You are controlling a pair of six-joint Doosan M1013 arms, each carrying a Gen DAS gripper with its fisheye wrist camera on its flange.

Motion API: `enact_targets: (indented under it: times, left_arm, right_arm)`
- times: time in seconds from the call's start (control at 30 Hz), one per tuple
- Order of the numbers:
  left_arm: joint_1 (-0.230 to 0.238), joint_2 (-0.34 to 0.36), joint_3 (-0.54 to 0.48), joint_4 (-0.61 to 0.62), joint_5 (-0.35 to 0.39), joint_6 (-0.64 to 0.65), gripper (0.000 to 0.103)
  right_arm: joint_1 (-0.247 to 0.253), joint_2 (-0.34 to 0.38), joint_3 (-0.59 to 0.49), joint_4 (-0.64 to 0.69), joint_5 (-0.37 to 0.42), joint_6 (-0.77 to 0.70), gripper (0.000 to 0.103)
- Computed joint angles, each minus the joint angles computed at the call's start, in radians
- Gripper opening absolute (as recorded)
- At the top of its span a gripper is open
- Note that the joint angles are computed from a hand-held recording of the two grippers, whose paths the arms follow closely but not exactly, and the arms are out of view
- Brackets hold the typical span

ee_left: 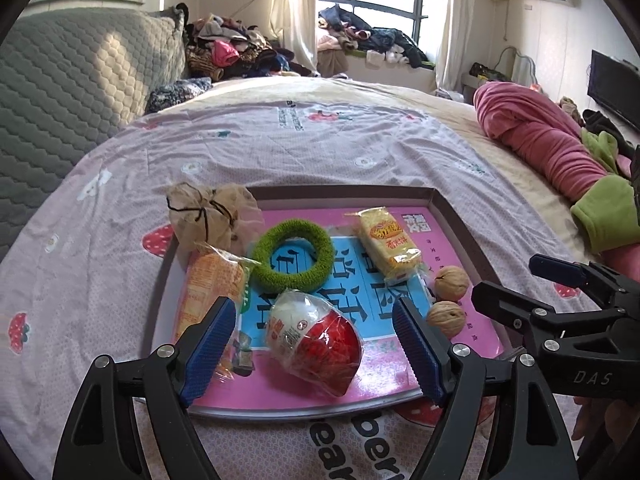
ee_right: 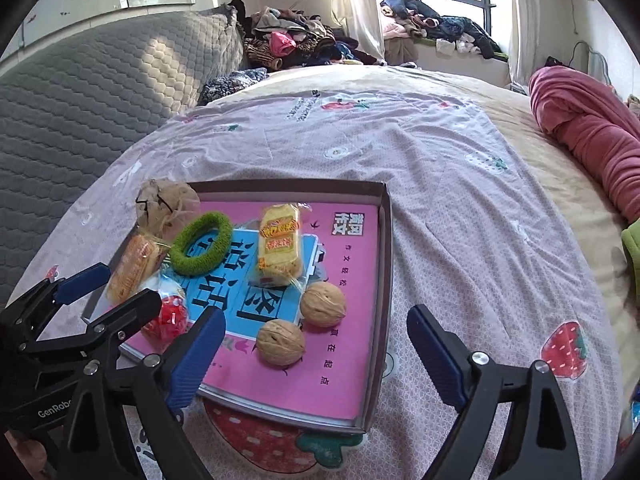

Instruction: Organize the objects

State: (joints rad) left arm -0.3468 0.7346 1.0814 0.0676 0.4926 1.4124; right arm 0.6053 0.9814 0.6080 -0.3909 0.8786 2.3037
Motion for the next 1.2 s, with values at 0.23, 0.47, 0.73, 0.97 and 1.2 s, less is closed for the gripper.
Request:
enact_targets:
  times: [0.23,0.47,0.73,0.97,1.2]
  left_arm:
    - [0.000,-0.015,0.017,0.064,-0.001,-0.057,0.087]
    - [0.004,-0.037,0.034,0.095,-0.010,-0.096,0.103]
    - [0.000,-0.061,0.054,0.204,0.004,-0.186,0.103]
    - [0.001,-0.085,0.073,0.234,0.012,-0.220,0.103]
    - [0.000,-0.123,0.102,0.296,0.003,-0.290,0.103]
  right_arm:
    - [0.004,-0.026,0.031,-0.036,-0.025,0.036,0.102]
    - [0.018,-0.039,0.030,-0.070,-0.031,0.054,0.102]
    - [0.039,-0.056,0.036,-0.112,-0.028,0.077,0.102]
    - [0.045,-0.080,0.060,-0.134,-0.015,0.110,0.102]
    - [0.060,-0.113,0.084,-0.192,-0.011,0.147,0.102]
